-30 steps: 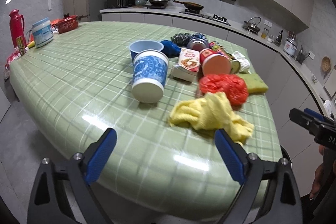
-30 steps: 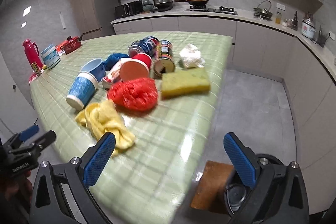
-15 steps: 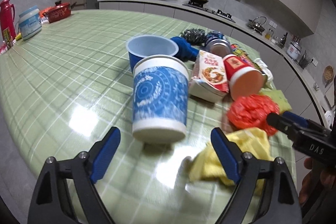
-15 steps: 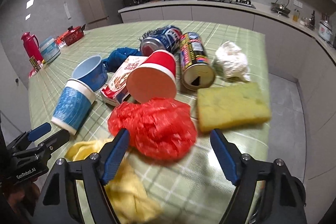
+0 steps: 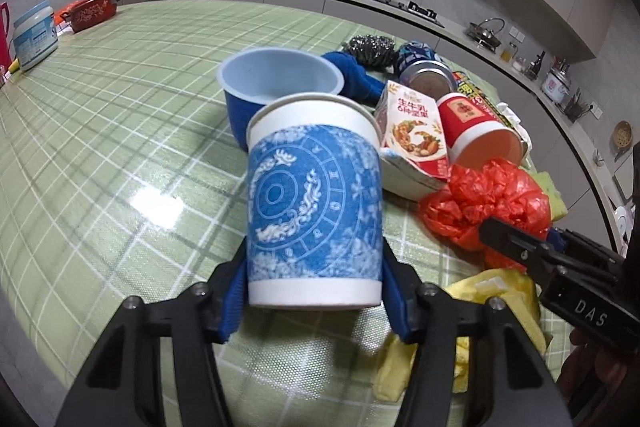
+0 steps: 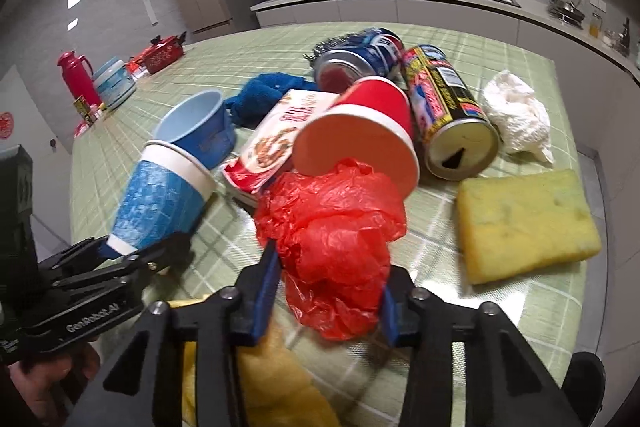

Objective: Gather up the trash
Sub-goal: 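Close the left tool on the blue cup while the right tool grips the red bag, then carry the blue cup and red bag with both tools over the black bin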

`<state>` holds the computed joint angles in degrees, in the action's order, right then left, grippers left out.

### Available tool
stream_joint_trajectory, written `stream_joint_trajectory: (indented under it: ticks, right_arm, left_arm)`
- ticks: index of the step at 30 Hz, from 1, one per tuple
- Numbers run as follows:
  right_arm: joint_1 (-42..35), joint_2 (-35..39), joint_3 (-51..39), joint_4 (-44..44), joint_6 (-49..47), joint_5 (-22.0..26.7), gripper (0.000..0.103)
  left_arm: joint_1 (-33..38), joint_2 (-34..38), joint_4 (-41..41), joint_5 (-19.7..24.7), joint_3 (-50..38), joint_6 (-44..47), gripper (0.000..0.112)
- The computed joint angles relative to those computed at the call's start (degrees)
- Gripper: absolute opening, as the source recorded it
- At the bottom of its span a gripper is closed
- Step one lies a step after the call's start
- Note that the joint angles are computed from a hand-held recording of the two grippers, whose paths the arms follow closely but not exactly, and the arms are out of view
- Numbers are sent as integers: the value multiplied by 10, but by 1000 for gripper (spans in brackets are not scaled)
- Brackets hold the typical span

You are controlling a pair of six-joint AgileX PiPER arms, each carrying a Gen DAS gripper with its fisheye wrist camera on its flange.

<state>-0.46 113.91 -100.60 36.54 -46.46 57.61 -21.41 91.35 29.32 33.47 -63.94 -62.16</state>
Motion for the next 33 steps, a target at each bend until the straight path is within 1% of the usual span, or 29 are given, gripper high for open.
stream_joint_trajectory:
  ticks: [3,6,12,17,23,29,33]
  right_arm:
    - [-2,-7,3,6,-1,3,40]
    - [-10,-26,19,18,-10,-2,40]
    - [-34,-59,38,34,-18,-6,40]
    - [-67,-85,58,41,-30,-5,40]
    - [-129,-115,86,54,-56,3,40]
    - [-196,-132,93,75,-80,20,40]
    - [-233,-131,90,83,-94,35,40]
  left_arm:
    - [-5,-18,20,4,9,-16,58]
    - [-19,-38,44,19,17,-31,58]
    - [-46,-63,50,36,18,-36,58]
    - [-82,-44,63,51,-20,-42,58]
    - [-118,-32,68,58,-45,-45,58]
    - [-148,-21,79,62,-65,-45,58]
    - [-170,-3,81,66,-85,-48,58]
